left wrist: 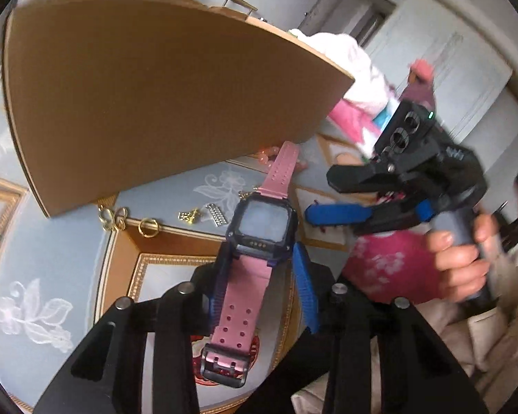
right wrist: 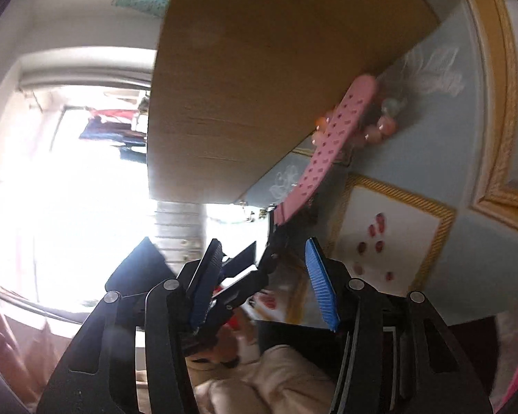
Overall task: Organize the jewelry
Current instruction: 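Grasp one pink strap end of the smartwatch with the left gripper, then grasp the other pink strap end with the right gripper while the left gripper holds the watch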
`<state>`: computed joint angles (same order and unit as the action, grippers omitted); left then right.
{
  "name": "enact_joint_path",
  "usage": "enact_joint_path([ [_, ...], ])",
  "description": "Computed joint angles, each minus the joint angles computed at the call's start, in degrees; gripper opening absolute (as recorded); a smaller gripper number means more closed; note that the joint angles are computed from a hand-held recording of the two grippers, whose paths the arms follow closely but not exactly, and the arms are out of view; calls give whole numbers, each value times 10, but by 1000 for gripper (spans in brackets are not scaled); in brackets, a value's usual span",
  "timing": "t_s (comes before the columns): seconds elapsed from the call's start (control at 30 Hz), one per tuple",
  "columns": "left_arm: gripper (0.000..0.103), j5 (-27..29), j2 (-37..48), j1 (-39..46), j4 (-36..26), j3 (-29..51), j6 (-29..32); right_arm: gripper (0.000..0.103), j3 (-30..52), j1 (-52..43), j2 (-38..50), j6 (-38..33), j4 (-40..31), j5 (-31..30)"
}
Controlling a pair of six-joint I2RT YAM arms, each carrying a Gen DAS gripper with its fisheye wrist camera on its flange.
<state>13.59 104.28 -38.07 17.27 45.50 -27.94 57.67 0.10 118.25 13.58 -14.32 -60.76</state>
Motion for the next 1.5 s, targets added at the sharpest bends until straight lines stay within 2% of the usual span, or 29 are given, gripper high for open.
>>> enact_joint_path([
  [0.07,35,19,2,10,17,-8,-2,44,0,10,8,6,4,9],
  [0.27,34,14,-3,0,17,-14,16,36,10,35,27,46,19,20],
  [0.37,34,16,0,1,20,-13,21,25,8,45,30,63,30,30],
  [0.4,34,15,-1,0,18,-13,22,16,6,46,32,70,37,27],
  [0.53,34,-5,-5,-11,-19,4,35,14,2,48,33,107,61,17],
  [0.77,37,-129,-18,-78,-123,60,87,13,-39,44,10,164,132,2],
  [0.93,37,-277,20,-143,-214,123,110,13,-62,43,23,204,192,-13],
  [1.03,37,-340,47,-168,-258,158,101,13,-71,39,20,202,193,-15],
  [1.1,35,-375,61,-183,-274,174,96,13,-72,28,10,184,165,-17],
  [1.17,31,-395,62,-191,-279,174,93,13,-71,17,11,172,149,-18],
  [1.2,30,-401,64,-193,-283,176,87,13,-59,5,13,152,120,-22],
  [1.3,29,-408,55,-193,-292,166,69,13,-59,11,26,173,141,-23],
  [1.43,19,-409,44,-198,-290,155,64,13,-45,13,31,166,125,-20],
  [1.47,16,-407,49,-198,-289,158,64,13,-32,-9,16,118,54,-30],
  [1.5,13,-407,49,-198,-287,157,65,13,-29,-11,17,115,50,-31],
])
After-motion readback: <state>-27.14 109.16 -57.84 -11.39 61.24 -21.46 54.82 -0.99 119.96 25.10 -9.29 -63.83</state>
